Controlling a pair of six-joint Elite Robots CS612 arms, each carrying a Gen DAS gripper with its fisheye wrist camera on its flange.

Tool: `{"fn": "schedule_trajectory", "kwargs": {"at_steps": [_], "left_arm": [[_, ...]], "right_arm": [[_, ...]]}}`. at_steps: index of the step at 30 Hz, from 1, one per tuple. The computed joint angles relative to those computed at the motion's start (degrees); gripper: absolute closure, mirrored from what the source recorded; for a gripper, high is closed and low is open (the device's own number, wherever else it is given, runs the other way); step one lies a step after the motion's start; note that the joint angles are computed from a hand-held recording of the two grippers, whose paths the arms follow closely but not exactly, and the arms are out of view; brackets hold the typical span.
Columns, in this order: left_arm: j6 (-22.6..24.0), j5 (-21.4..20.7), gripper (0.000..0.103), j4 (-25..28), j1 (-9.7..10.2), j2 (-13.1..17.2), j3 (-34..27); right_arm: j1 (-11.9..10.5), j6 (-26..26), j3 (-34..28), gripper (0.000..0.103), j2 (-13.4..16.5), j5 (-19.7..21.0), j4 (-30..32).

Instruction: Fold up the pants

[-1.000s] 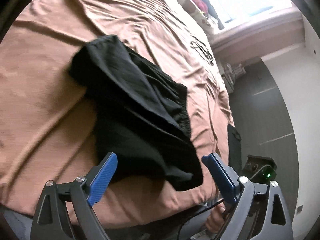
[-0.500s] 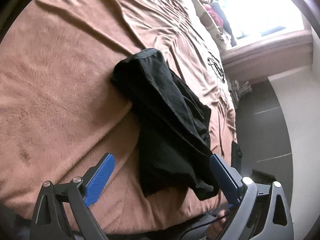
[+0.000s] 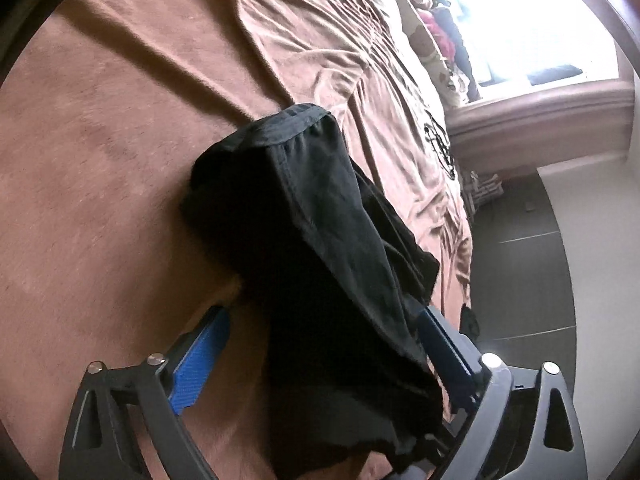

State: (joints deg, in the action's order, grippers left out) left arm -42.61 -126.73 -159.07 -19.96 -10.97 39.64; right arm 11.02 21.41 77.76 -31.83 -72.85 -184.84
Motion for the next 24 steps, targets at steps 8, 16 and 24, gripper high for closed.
{"fn": "schedule_trajectory", "kwargs": {"at_steps": [8, 16, 24], "left_arm": [[-2.1, 2.3, 0.059, 3.9, -0.28, 2.9, -5.3], [-1.0, 5.7, 0.087, 0.2, 0.06, -0.1, -2.0], [6.5, 8.3, 0.092, 3.3, -1.21, -0.6, -5.5]], "right_arm": [[-0.2, -1.2, -0.2, 0.052, 0.1, 1.9, 0.1], [0.1, -2.2, -0.9, 0.088, 0.4, 1.1, 1.8], [0.0, -2.5, 0.7, 0.099, 0.0, 1.7, -1.0]]}}
